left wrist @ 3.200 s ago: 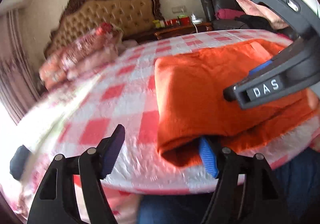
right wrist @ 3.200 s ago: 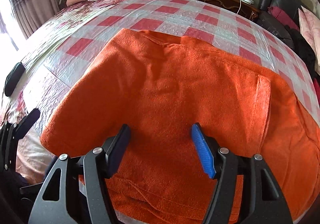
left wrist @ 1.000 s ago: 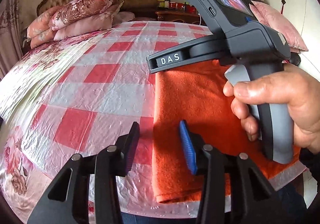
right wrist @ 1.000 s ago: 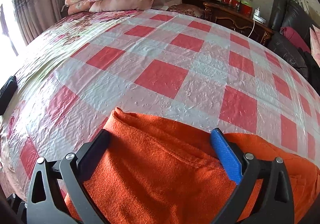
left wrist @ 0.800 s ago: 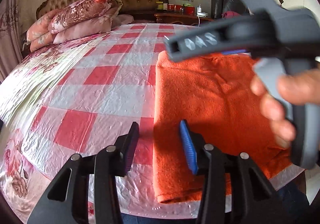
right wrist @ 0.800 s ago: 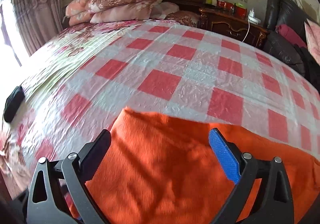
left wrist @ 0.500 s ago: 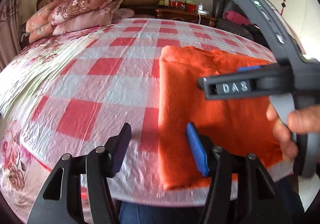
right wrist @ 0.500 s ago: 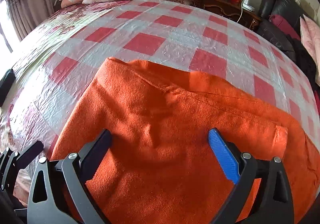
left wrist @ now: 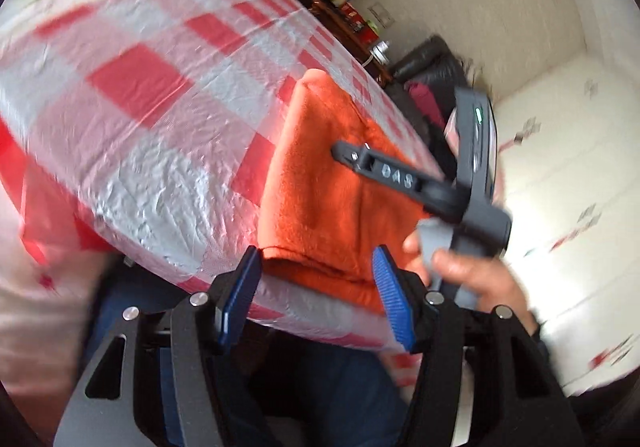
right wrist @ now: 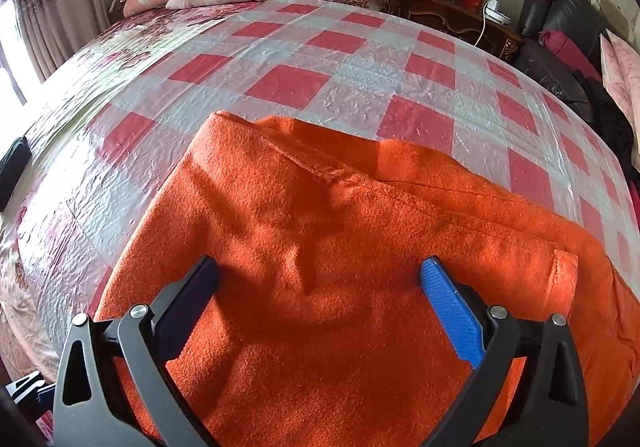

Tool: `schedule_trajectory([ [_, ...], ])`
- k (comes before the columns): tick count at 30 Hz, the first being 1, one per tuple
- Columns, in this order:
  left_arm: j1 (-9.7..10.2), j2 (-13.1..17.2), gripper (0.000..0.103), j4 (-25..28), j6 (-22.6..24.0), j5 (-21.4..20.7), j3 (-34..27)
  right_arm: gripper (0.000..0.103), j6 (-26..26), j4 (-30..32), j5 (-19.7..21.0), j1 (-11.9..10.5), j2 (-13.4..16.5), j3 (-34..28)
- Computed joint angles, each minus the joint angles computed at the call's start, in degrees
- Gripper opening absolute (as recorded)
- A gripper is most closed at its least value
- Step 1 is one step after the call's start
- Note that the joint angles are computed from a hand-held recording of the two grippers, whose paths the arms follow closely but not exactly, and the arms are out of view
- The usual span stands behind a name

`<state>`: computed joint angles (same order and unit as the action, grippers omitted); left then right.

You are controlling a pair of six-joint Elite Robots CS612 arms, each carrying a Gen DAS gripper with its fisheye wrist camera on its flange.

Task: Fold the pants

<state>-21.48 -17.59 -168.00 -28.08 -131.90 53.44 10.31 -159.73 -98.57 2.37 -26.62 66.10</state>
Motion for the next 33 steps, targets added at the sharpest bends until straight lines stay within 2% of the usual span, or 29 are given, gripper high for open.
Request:
schedule_trajectory([
  [3, 0.49, 1.8, 0.05, -1.2, -8.5, -2.4, -2.4, 0.097, 0.0, -0.1, 0.0, 0.0, 0.0, 0.1],
  [5, 0.53, 2.6, 0.046, -0.4, -11.5, -3.4, -3.8, 0.097, 0.0, -0.2, 0.0, 0.0, 0.0, 0.1],
  [9, 0.09, 2.2, 0.037, 5.2, -11.1, -2.8, -4.8, 0.097, 0.0, 0.0, 0.2, 0.0, 0.0, 0.2],
  [10, 0.03, 1.8, 0.029, 5.9, -11.6, -2.0, -4.4, 0.098, 0.0, 0.1, 0.4, -0.1, 0.0, 0.1],
  [12, 0.14, 2.2, 0.027, 5.3, -14.9, -1.9, -4.6, 0.098, 0.0, 0.3, 0.5, -0.1, 0.0, 0.1],
  [15, 0.1, 1.8, 0.021, 6.3, -13.2, -0.9, -4.5, 0.098, 0.1, 0.3, 0.8, -0.1, -0.1, 0.1],
  [16, -0.13, 1.1, 0.015, 6.5, -11.2, 0.7, -3.7, 0.098, 0.1, 0.7, 0.9, -0.1, -0.1, -0.1],
  [18, -1.05, -1.1, 0.012, 6.9, -3.8, 5.9, -1.5, 0.098, 0.2, 2.2, 1.4, -0.3, -0.1, -0.6],
  [21, -3.46, -4.9, 0.011, 7.3, 10.2, 17.7, 2.6, 0.096, 0.7, 6.8, 4.2, -0.8, -0.4, -2.1],
  [22, -4.55, -6.0, 0.011, 5.7, 15.0, 22.4, 4.3, 0.092, 0.8, 6.7, 7.5, -1.3, -0.9, -1.9],
  [25, -7.6, -8.3, 0.01, -0.4, 27.6, 34.3, 8.8, 0.092, 1.8, 7.0, 16.1, -2.4, -2.3, -1.9],
  [27, -9.49, -9.0, 0.01, -5.8, 36.3, 40.8, 11.2, 0.092, 0.1, 9.3, 19.4, -2.4, -2.4, -3.0],
  [29, -11.18, -9.0, 0.01, -11.4, 44.8, 45.5, 12.9, 0.092, -2.2, 11.6, 22.2, -2.4, -2.4, -4.2],
  [31, -12.19, -8.9, 0.01, -15.9, 50.8, 47.9, 14.3, 0.092, -4.7, 14.9, 23.5, -2.1, -2.0, -5.5],
  [33, -12.74, -8.6, 0.01, -18.2, 54.4, 48.9, 14.7, 0.092, -7.8, 18.2, 23.2, -1.7, -1.4, -6.8],
])
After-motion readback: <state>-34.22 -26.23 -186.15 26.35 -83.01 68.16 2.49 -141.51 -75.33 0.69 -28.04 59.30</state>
